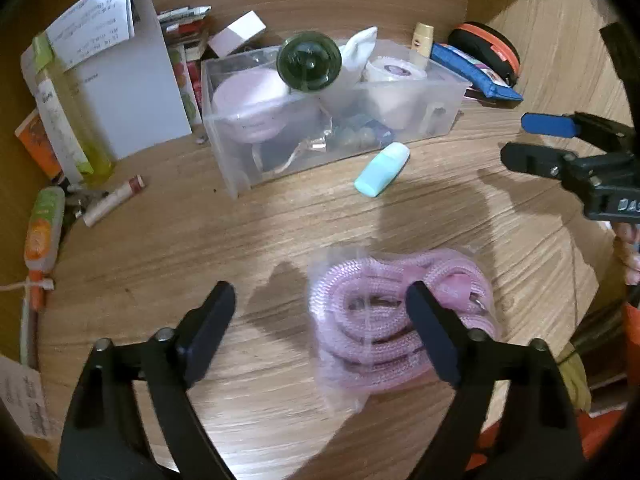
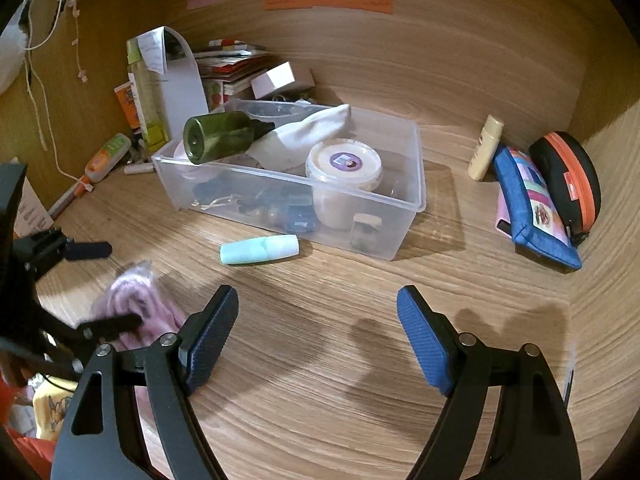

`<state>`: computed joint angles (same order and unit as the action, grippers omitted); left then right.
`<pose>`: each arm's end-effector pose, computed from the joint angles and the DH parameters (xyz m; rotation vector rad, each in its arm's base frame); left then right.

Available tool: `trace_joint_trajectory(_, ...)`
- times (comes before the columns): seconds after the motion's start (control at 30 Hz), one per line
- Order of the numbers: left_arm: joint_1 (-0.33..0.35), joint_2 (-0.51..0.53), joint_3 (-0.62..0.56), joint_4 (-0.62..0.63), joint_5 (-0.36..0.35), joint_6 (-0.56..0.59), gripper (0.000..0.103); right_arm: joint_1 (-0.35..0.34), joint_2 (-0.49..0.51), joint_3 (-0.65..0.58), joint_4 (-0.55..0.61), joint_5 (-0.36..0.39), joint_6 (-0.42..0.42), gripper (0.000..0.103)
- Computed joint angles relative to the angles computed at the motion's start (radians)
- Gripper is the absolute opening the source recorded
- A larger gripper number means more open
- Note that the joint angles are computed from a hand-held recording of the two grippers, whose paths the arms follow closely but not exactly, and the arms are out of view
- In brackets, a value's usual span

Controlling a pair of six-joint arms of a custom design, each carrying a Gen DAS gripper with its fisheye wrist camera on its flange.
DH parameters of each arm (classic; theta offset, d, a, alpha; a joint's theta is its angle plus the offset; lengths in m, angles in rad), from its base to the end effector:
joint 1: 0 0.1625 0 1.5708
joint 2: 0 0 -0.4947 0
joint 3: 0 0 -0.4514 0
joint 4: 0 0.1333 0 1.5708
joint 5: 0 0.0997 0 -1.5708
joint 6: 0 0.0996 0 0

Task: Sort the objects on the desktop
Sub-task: 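Grasp the bagged pink rope with the left gripper while the right grasps the mint tube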

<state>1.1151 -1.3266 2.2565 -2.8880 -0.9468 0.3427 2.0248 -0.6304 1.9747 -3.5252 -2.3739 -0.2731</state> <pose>-0.0535 -0.5443 0.2435 0.8230 2.3564 -0.5331 0.3283 -0.5323 0.0147 0.5254 -2.2376 0.8018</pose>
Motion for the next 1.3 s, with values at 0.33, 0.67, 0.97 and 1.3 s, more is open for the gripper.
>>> trace_joint_trajectory(0.33,-0.032,-0.066,0.019,0.159,0.049,0.148,0.091,-0.027,-0.019,0.001,0.033,0.018,0.022,0.079)
trace_joint_trajectory(0.67,-0.045,0.009,-0.011,0.223,0.042,0.270,0.091,-0.051,-0.021,-0.016,0.106,0.051,0.058,0.079)
trace_joint_trajectory(0.97,-0.024,0.090,-0.107,0.281,-0.046,0.316,0.092,-0.058,-0.021,-0.028,0.128,0.020,0.055,0.079)
trace_joint_trajectory(1.3,0.036,0.104,-0.143,0.286,-0.169,0.276,0.088,-0.081,-0.014,-0.067,0.241,0.062,0.119,0.079)
